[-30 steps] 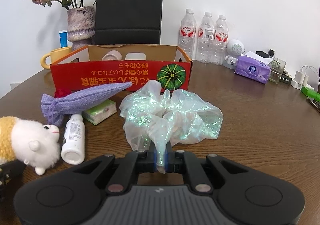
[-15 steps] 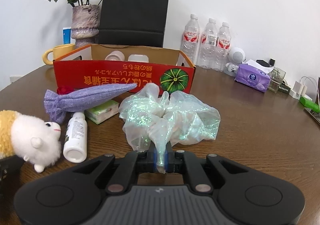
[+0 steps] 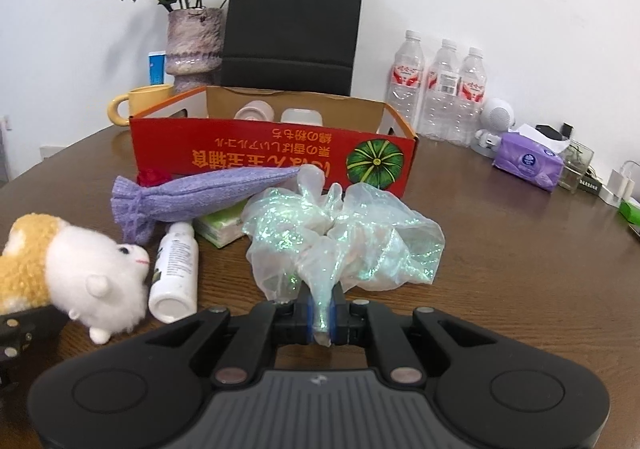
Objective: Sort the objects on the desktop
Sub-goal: 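Hold the plush toy in the left tool while the right tool holds the bag, then carry the plush toy with the left tool while the right tool carries the bag over the box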
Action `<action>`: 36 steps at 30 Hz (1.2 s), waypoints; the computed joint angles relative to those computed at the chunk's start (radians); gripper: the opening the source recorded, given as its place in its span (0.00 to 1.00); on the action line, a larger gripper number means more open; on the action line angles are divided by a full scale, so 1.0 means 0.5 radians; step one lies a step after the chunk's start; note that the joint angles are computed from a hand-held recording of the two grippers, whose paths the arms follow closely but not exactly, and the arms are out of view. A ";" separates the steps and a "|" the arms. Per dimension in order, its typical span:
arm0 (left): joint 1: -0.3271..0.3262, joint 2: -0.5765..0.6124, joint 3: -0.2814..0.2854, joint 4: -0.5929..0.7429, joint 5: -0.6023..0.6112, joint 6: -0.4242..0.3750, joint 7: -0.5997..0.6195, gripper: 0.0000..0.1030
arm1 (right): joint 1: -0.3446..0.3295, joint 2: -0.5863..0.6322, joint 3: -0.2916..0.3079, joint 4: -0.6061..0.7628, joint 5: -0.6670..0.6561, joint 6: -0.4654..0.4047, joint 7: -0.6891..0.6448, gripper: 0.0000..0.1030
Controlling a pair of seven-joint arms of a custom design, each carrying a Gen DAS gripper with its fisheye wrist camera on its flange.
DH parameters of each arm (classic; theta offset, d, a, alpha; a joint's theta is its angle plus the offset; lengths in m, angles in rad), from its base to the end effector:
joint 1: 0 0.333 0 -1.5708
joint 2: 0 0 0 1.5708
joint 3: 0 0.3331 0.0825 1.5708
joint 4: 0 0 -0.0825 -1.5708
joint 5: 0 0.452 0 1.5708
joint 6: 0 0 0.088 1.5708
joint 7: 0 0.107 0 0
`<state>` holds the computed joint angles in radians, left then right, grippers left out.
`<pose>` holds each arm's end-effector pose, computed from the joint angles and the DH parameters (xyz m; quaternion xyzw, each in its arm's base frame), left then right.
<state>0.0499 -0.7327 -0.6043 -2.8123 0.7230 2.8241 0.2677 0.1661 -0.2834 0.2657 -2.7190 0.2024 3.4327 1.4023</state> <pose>0.3518 -0.2283 0.3995 -0.6658 0.5968 -0.2667 0.3597 0.4442 0.1790 0.3968 -0.7345 0.4846 -0.3001 0.3682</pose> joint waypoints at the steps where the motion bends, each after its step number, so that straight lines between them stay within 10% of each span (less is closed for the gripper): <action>1: -0.045 0.014 0.073 -0.002 -0.031 0.010 0.054 0.47 | 0.027 -0.004 -0.040 0.005 -0.028 -0.013 0.007 0.06; 4: -0.126 0.012 0.237 -0.017 -0.143 0.081 0.187 0.47 | 0.113 -0.019 -0.175 0.028 -0.129 -0.037 0.051 0.06; 12: 0.062 -0.150 0.167 0.059 -0.203 0.227 0.384 0.47 | 0.250 -0.053 -0.452 0.160 -0.386 -0.089 0.170 0.06; 18: 0.309 -0.052 0.093 0.263 -0.262 0.291 0.506 0.47 | 0.035 0.000 -0.279 0.379 -0.348 -0.141 0.144 0.06; 36: 0.897 0.558 -0.139 1.017 0.037 0.183 0.437 0.47 | 0.000 0.534 -0.265 1.253 -0.651 -0.543 0.367 0.06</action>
<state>0.4984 -0.4537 -0.6739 -2.3039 0.7413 2.9158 0.4863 0.1659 -0.0162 0.1331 -2.0923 -0.1229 3.1611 1.5857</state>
